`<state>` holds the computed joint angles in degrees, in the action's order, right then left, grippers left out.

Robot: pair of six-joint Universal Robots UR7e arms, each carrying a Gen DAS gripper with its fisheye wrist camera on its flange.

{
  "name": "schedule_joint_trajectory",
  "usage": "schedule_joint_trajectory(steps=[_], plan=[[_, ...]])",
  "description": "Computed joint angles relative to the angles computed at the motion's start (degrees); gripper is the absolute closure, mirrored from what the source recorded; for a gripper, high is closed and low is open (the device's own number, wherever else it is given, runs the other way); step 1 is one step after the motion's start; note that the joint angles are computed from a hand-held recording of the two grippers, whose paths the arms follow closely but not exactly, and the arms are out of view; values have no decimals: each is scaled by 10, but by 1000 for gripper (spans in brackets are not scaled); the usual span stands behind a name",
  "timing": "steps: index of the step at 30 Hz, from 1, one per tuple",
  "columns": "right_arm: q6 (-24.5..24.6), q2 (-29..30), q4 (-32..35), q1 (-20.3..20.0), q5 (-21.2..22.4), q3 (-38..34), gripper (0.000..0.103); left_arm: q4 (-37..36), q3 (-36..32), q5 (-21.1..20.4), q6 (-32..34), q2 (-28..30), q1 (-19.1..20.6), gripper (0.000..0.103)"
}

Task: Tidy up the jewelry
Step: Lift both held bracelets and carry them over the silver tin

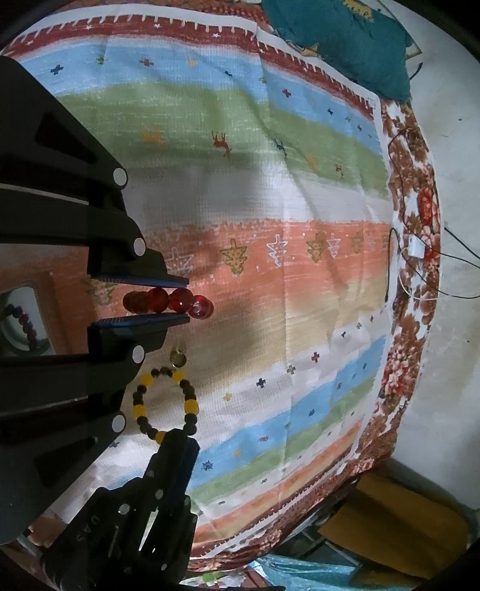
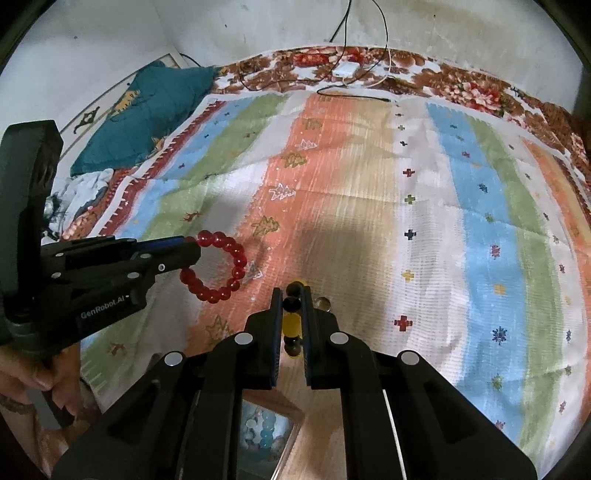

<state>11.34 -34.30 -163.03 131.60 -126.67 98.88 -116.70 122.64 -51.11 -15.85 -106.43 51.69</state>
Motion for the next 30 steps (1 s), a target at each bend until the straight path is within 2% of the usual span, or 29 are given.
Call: schedule_joint_trajectory(steps=[7,18,28,30], plan=[[0,-9,-22,9,-8,18,93,8,21,20,-6,-33,-26,90],[-36,-18,-91,24,4,45,93,54,46,38,-41,-99,-84,90],[-46,-22,-108,51,-27,65,93,123,66,71,-84,-157,-146,90],[-50,-22,-112,57,-33,69,93,150,72,92,-111,-171,-165,90]])
